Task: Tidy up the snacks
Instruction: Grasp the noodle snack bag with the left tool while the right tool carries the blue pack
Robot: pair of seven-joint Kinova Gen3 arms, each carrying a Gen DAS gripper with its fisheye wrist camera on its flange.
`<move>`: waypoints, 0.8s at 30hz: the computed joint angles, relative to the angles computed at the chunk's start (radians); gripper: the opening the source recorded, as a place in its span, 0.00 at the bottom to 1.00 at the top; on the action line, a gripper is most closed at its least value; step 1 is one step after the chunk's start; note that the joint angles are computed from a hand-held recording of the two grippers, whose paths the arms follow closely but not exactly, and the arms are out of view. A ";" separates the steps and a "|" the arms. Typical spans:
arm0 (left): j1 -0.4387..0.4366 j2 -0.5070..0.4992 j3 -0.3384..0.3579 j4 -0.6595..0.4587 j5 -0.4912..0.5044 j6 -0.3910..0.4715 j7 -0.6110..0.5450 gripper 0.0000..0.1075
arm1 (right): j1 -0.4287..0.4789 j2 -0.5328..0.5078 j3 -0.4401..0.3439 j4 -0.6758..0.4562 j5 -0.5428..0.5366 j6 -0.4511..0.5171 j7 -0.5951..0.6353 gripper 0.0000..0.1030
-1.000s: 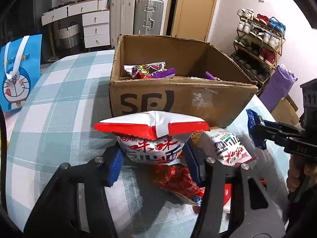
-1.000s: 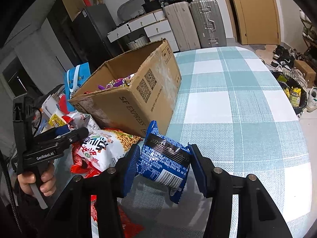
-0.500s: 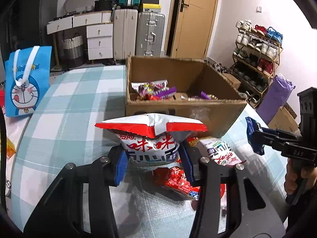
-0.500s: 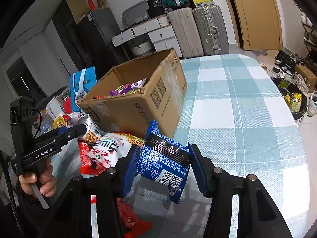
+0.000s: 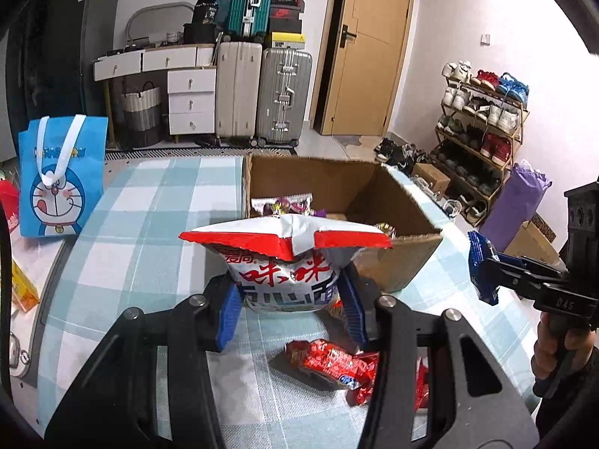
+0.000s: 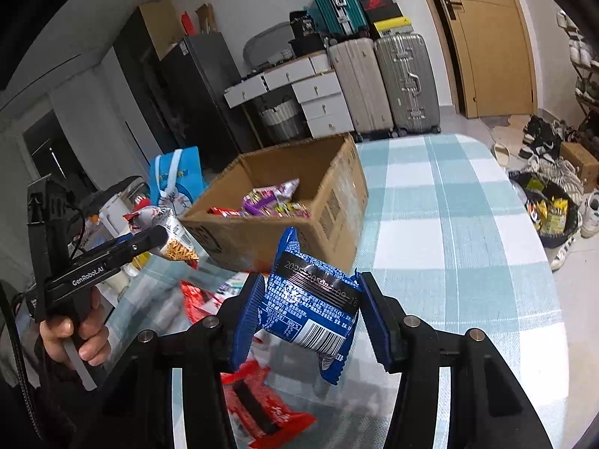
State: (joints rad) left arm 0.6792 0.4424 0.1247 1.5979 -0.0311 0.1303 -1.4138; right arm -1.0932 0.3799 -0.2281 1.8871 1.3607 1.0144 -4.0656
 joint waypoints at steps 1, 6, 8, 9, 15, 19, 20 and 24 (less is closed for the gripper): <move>0.005 -0.001 -0.004 -0.005 0.000 0.001 0.002 0.41 | -0.003 -0.001 0.001 -0.003 0.004 0.008 0.002 0.50; 0.011 -0.007 -0.015 -0.031 0.000 0.009 0.009 0.41 | -0.009 -0.007 0.000 -0.034 0.020 0.031 0.040 0.50; 0.016 -0.007 -0.020 -0.048 -0.005 0.022 0.012 0.41 | -0.006 -0.007 0.002 -0.046 0.026 0.032 0.053 0.50; 0.020 -0.005 -0.024 -0.057 -0.010 0.028 0.013 0.41 | -0.004 -0.006 0.003 -0.052 0.031 0.028 0.060 0.50; 0.053 0.014 -0.055 -0.123 -0.037 0.066 0.046 0.41 | 0.018 0.009 0.017 -0.093 0.062 -0.001 0.097 0.50; 0.064 0.039 -0.065 -0.170 -0.055 0.091 0.065 0.41 | 0.038 0.020 0.032 -0.127 0.061 -0.035 0.129 0.50; 0.063 0.046 -0.064 -0.183 -0.058 0.100 0.069 0.41 | 0.041 0.024 0.036 -0.136 0.059 -0.041 0.138 0.50; 0.071 0.086 -0.067 -0.248 -0.071 0.133 0.085 0.41 | 0.049 0.042 0.057 -0.161 0.079 -0.062 0.139 0.50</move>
